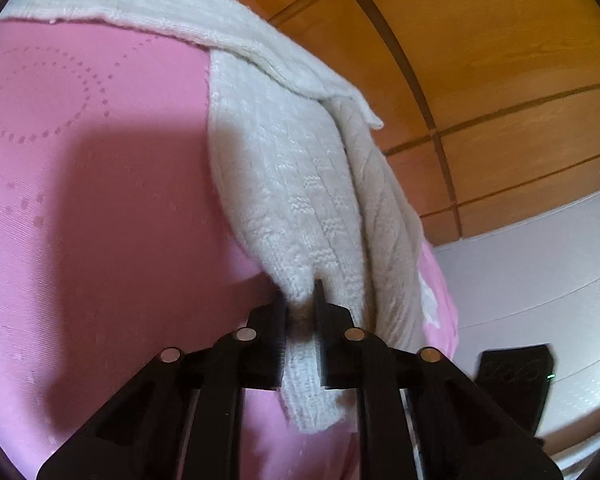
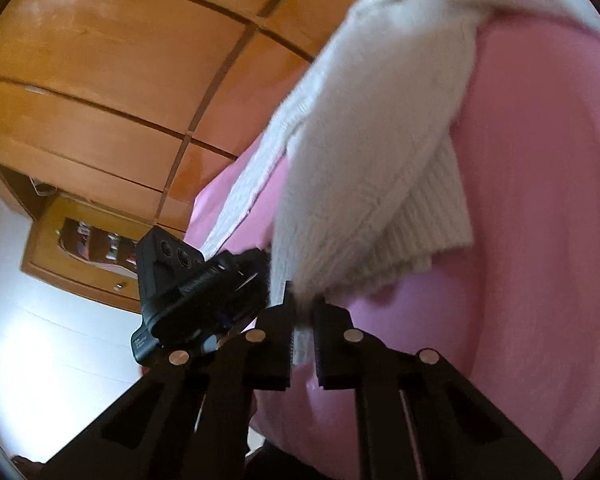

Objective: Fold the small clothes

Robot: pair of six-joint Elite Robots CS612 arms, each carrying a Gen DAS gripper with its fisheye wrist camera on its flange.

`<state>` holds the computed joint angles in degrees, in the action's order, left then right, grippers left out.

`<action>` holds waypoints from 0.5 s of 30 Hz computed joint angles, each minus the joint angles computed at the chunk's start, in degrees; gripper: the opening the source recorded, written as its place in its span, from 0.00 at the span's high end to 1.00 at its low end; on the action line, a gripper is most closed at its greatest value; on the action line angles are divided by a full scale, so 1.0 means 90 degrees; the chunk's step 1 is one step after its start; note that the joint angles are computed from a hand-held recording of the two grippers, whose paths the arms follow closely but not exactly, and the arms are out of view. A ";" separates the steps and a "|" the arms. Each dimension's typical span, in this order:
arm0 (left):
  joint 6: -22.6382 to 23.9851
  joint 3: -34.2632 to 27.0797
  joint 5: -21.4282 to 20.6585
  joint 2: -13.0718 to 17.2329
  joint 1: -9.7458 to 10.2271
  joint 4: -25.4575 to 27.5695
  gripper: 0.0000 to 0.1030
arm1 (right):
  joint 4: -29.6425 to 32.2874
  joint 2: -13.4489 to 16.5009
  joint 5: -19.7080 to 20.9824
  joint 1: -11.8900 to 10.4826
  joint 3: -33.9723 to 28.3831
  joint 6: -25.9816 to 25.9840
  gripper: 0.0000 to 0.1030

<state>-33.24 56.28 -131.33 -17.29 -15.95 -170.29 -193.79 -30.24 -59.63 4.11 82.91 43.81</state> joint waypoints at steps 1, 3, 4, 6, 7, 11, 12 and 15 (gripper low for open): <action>0.0045 0.0023 0.0028 -0.0033 0.0016 -0.0001 0.91 | -0.0033 -0.0124 -0.0138 0.0009 0.0119 -0.0220 0.94; 0.0145 0.0199 0.0098 -0.0196 0.0060 -0.0178 0.93 | -0.0126 -0.0394 -0.0636 0.0084 0.0323 -0.0805 0.94; 0.0137 0.0292 0.0127 -0.0300 0.0106 -0.0333 0.93 | -0.0216 -0.0553 -0.0902 0.0109 0.0452 -0.1073 0.94; 0.0104 0.0427 0.0107 -0.0450 0.0188 -0.0615 0.94 | -0.0532 -0.0779 -0.1161 0.0084 0.0744 -0.1332 0.95; 0.0146 0.0507 0.0131 -0.0545 0.0226 -0.0715 0.94 | -0.0695 -0.0886 -0.1290 0.0080 0.0868 -0.1426 0.95; 0.0617 0.1172 0.0416 -0.1142 0.0398 -0.1219 0.98 | -0.1577 -0.1333 -0.1917 0.0060 0.1455 -0.1583 0.95; 0.0664 0.1286 0.0452 -0.1241 0.0433 -0.1308 0.98 | -0.1782 -0.1426 -0.1983 0.0005 0.1611 -0.1590 0.95; 0.0733 0.1651 0.0712 -0.1545 0.0533 -0.1548 0.98 | -0.2279 -0.1709 -0.2208 -0.0058 0.2059 -0.1599 0.95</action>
